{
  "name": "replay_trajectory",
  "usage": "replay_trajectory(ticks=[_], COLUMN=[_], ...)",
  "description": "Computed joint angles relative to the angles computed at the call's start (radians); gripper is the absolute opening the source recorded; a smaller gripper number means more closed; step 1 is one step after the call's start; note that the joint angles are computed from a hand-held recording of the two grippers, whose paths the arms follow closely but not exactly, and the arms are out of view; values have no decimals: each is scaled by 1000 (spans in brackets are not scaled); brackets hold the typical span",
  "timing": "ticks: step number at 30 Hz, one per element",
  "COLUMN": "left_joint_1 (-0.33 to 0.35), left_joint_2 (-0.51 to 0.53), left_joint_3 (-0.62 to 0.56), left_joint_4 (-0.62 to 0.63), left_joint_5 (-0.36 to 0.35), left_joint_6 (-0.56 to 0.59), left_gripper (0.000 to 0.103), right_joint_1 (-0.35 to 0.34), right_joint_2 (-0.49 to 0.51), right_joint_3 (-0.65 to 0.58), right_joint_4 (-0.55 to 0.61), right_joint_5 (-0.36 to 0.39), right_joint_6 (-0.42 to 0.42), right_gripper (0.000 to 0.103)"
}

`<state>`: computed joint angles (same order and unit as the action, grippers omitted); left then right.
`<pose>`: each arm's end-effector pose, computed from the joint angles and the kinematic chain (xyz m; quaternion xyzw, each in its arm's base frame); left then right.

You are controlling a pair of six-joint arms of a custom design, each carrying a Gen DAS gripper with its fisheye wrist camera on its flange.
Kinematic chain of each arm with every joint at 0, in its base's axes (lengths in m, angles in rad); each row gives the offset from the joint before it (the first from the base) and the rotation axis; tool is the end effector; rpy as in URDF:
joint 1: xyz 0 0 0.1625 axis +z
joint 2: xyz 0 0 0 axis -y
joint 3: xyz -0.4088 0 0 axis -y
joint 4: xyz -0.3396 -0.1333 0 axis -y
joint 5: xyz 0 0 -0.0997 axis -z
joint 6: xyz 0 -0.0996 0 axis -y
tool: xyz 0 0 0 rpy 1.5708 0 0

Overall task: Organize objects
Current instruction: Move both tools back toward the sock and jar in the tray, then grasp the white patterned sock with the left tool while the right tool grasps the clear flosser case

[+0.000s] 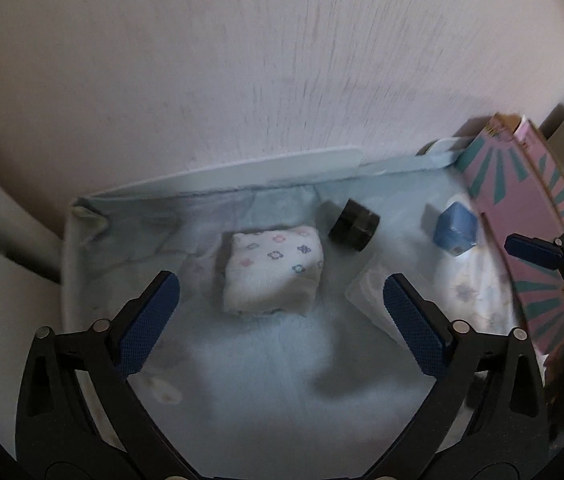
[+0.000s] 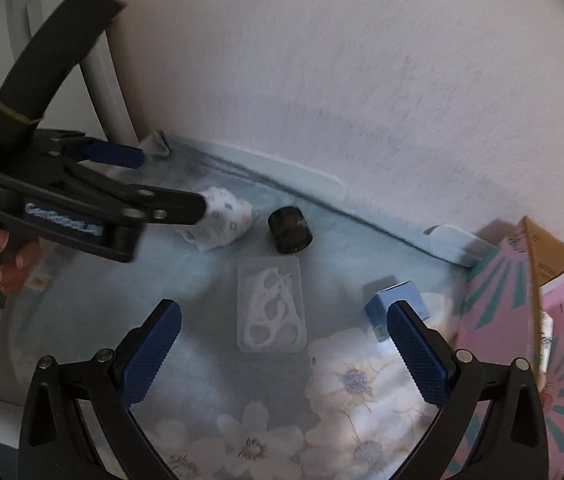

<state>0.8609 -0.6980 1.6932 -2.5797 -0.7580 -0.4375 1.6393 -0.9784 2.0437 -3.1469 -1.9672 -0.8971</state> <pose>-0.2342 -0.5881 0.0733 0.1220 0.9104 -0.2198 0.3286 0.1305 -0.5169 0.1731 0.3963 -0.8633 0.1500 0.2741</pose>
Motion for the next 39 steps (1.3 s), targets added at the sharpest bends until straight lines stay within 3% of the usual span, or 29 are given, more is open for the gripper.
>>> replay_trajectory(ticks=[4, 8, 14, 23, 30, 39], left_joint_1=[32, 50, 63, 76, 82, 80], left_joint_2=[36, 65, 93, 109, 107, 105], left_joint_3=[-18, -37, -53, -73, -77, -76], left_joint_4=[-35, -62, -92, -72, -70, -62], left_joint_5=[-12, -5, 1, -11, -37, -40], left_joint_6=[26, 60, 108, 134, 143, 155], left_gripper=[99, 95, 95, 84, 67, 63], right_joint_1=[-8, -20, -35, -40, -44, -44], right_joint_2=[59, 99, 133, 160, 166, 162], right_joint_3=[12, -1, -41, -80, -99, -108], right_joint_4=[-90, -114, -90, -46, -22, 19], right_joint_5=[-5, -9, -7, -14, -22, -22], right_joint_6=[-56, -62, -40, -28, -16, -2], right_gripper=[102, 98, 91, 74, 61, 50])
